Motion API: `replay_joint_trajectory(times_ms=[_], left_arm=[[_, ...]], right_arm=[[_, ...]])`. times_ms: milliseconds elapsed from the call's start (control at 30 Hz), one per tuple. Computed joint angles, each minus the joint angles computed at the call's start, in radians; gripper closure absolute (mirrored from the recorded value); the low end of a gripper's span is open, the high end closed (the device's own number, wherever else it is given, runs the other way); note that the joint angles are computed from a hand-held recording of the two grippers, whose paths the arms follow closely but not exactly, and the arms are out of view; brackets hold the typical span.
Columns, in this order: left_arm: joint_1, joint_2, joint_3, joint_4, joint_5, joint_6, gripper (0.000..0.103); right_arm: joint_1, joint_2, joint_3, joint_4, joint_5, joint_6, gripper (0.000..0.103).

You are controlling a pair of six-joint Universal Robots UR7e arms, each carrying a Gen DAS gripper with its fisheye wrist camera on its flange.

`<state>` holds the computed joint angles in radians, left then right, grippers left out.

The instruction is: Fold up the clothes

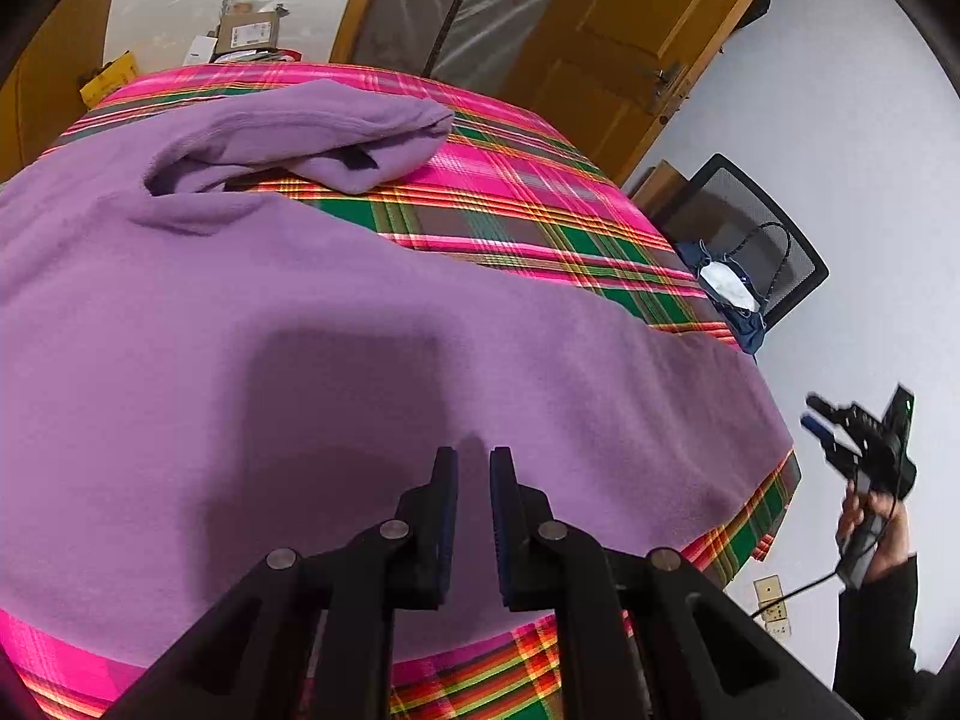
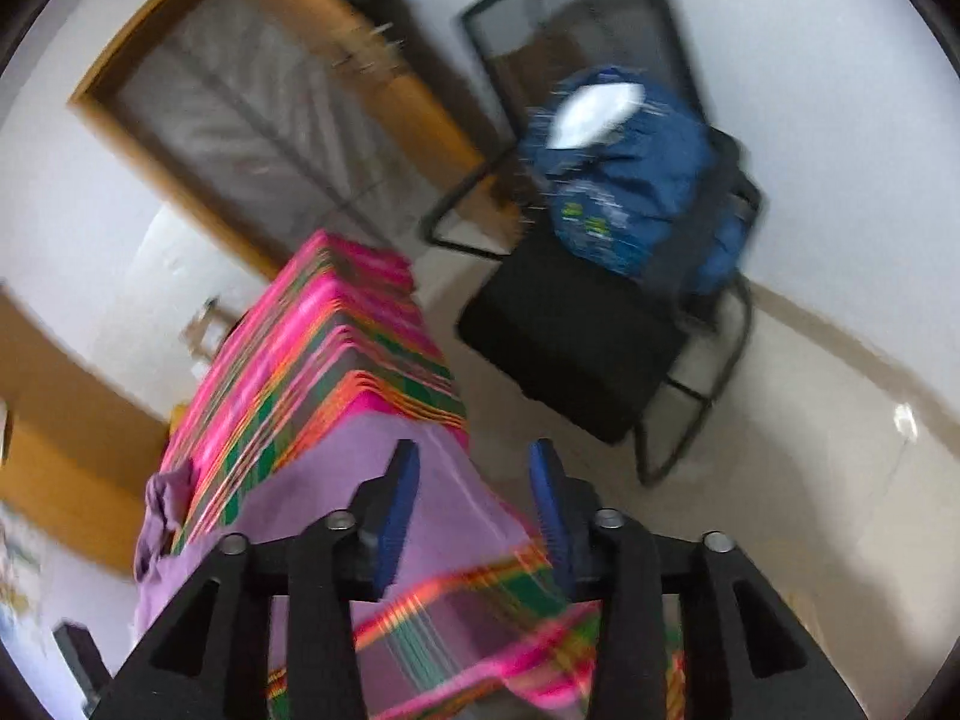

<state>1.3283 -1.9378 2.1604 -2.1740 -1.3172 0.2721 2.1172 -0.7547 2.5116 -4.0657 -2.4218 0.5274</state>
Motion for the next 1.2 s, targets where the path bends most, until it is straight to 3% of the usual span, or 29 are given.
replay_joint_trajectory(times_ms=[67, 167, 233, 333, 367, 400, 433, 500, 767, 833, 933, 1067, 1200], left_arm=[[-0.005, -0.002, 0.006, 0.0, 0.004, -0.003, 0.093], [-0.01, -0.006, 0.014, -0.002, 0.01, -0.008, 0.093], [-0.014, -0.009, 0.02, -0.002, 0.016, -0.012, 0.093], [-0.02, -0.008, 0.027, -0.002, 0.022, -0.017, 0.093], [-0.022, -0.008, 0.029, -0.002, 0.024, -0.018, 0.093], [-0.024, -0.006, 0.03, -0.002, 0.025, -0.018, 0.093], [-0.026, -0.005, 0.032, -0.001, 0.025, -0.018, 0.093], [-0.03, -0.003, 0.036, 0.0, 0.024, -0.017, 0.093], [-0.052, -0.004, 0.045, 0.013, 0.005, 0.0, 0.093], [-0.057, -0.005, 0.047, 0.019, -0.006, 0.006, 0.093], [-0.071, -0.009, 0.062, 0.022, -0.011, 0.005, 0.093], [-0.07, -0.016, 0.068, 0.031, -0.02, 0.013, 0.093], [-0.067, -0.016, 0.069, 0.03, -0.023, 0.017, 0.093]], right_arm=[[-0.048, -0.028, -0.028, 0.051, 0.098, -0.141, 0.059], [-0.106, -0.062, -0.075, 0.212, 0.19, -0.277, 0.059], [-0.124, -0.06, -0.11, 0.291, 0.201, -0.335, 0.059], [-0.146, -0.055, -0.127, 0.309, 0.236, -0.381, 0.059], [-0.15, -0.053, -0.13, 0.304, 0.245, -0.391, 0.061], [-0.15, -0.049, -0.131, 0.294, 0.255, -0.409, 0.079], [-0.141, -0.044, -0.138, 0.289, 0.254, -0.435, 0.086], [-0.106, -0.029, -0.168, 0.311, 0.182, -0.462, 0.097], [-0.084, -0.054, -0.212, 0.262, 0.143, -0.539, 0.099], [-0.095, -0.064, -0.227, 0.304, 0.152, -0.533, 0.097], [-0.115, -0.074, -0.238, 0.385, 0.109, -0.442, 0.093], [-0.135, -0.094, -0.148, 0.262, 0.134, -0.313, 0.074], [-0.101, -0.069, -0.07, 0.126, 0.137, -0.237, 0.071]])
